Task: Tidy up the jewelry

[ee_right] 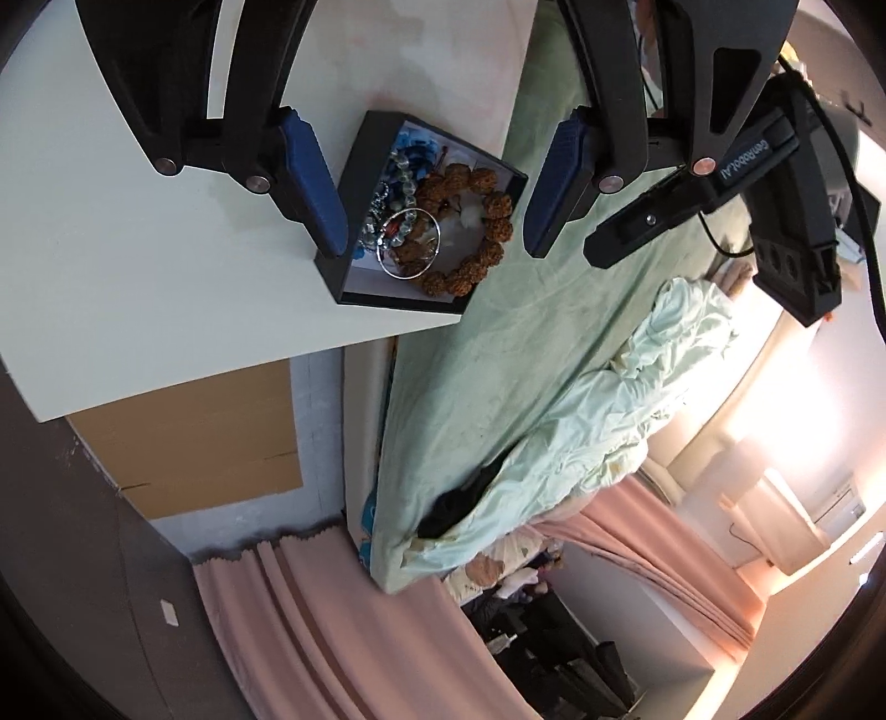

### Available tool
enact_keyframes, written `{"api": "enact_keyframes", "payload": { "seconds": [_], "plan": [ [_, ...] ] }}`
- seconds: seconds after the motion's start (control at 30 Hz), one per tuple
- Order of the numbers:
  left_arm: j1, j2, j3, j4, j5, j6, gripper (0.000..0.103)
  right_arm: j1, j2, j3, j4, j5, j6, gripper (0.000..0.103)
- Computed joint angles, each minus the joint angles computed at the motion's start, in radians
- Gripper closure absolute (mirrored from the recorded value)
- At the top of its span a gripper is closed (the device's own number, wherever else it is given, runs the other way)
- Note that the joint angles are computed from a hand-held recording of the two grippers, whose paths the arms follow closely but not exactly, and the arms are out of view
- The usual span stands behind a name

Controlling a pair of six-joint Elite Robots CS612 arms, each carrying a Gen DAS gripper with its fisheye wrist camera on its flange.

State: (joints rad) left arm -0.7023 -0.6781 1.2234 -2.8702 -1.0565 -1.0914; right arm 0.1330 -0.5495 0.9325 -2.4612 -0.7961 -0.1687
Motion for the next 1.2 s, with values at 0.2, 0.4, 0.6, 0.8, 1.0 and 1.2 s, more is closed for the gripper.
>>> {"api": "enact_keyframes", "payload": {
  "seconds": [0.2,0.4,0.6,0.8,1.0,1.2],
  "plan": [
    [-0.019,-0.007,0.013,-0.019,0.028,0.032,0.005,-0.016,-0.037,0.062,-0.036,-0.028,0.015,0.025],
    [-0.036,-0.013,0.014,-0.019,0.050,0.074,0.000,-0.031,-0.086,0.142,-0.096,-0.057,0.000,0.010],
    [-0.056,-0.024,0.025,-0.022,0.090,0.114,0.000,-0.046,-0.106,0.184,-0.188,-0.073,0.050,0.000],
    [-0.078,-0.030,0.031,-0.020,0.145,0.159,0.000,-0.049,-0.131,0.231,-0.253,-0.118,0.060,0.000],
    [-0.093,-0.035,0.033,0.001,0.196,0.192,0.000,-0.056,-0.162,0.283,-0.314,-0.117,0.020,0.000],
    [-0.103,-0.037,0.035,0.010,0.243,0.244,0.000,-0.070,-0.173,0.310,-0.382,-0.082,0.002,0.000]
  ]
}}
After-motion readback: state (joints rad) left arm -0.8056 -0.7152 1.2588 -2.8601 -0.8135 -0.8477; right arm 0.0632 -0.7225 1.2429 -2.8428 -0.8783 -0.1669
